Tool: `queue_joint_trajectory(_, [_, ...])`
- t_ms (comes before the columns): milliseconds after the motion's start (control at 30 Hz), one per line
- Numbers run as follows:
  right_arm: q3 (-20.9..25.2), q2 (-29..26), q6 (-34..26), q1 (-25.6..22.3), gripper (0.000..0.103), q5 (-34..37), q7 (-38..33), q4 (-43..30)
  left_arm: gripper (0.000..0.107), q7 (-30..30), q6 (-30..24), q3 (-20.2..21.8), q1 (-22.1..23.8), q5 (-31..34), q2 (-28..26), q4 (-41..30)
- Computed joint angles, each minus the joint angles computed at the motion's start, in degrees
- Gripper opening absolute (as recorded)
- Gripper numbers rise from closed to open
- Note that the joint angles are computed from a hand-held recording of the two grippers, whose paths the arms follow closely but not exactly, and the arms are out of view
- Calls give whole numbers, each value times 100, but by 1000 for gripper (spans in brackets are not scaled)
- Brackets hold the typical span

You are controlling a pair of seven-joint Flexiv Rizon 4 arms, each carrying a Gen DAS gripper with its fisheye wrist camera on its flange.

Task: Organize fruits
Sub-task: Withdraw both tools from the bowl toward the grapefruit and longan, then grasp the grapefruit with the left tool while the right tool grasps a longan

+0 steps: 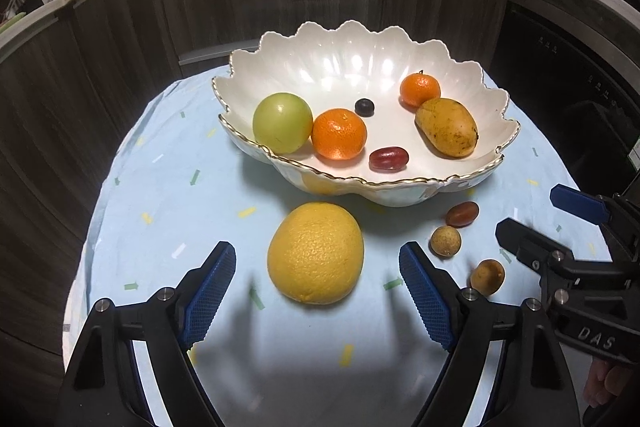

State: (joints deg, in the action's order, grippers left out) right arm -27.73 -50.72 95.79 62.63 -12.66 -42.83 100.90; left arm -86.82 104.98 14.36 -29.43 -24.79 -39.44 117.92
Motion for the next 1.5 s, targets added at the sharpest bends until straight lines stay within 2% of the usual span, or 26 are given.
queue_joint_trajectory(233, [334,-19,-18,-164,79,-75,-93,-24,83,-12,3,-176,204,122,-67,-25])
queue_joint_trajectory(467, [559,-75,-68,-318,76,-180,-121,-115,76,-37,-10,-382,442,241,-122,-65])
queue_joint_trajectory(767, [968,-130,-122,-643,52,-336,-186,-230,66,-75,-136,-528,632,418,-245,-249])
queue_joint_trajectory(867, [906,-166,-38,-581,43,-345,-206,-239,62,-113,-117,-497,630,453,-276,-274])
queue_joint_trajectory(967, [1084,-175,28,-690,30,-374,-342,-288,57,-140,-141,-398,565,435,-316,-325])
queue_joint_trajectory(1067, [938,-207,19,-552,29,-331,-360,-293,56,-138,-133,-454,639,487,-318,-338])
queue_joint_trajectory(1300, [921,-169,28,-534,28,-221,-385,-244,55,-171,-141,-441,617,488,-278,-284])
queue_joint_trajectory(1500, [675,-63,117,-345,28,-99,-372,-92,55,-249,-140,-387,523,502,-126,-113])
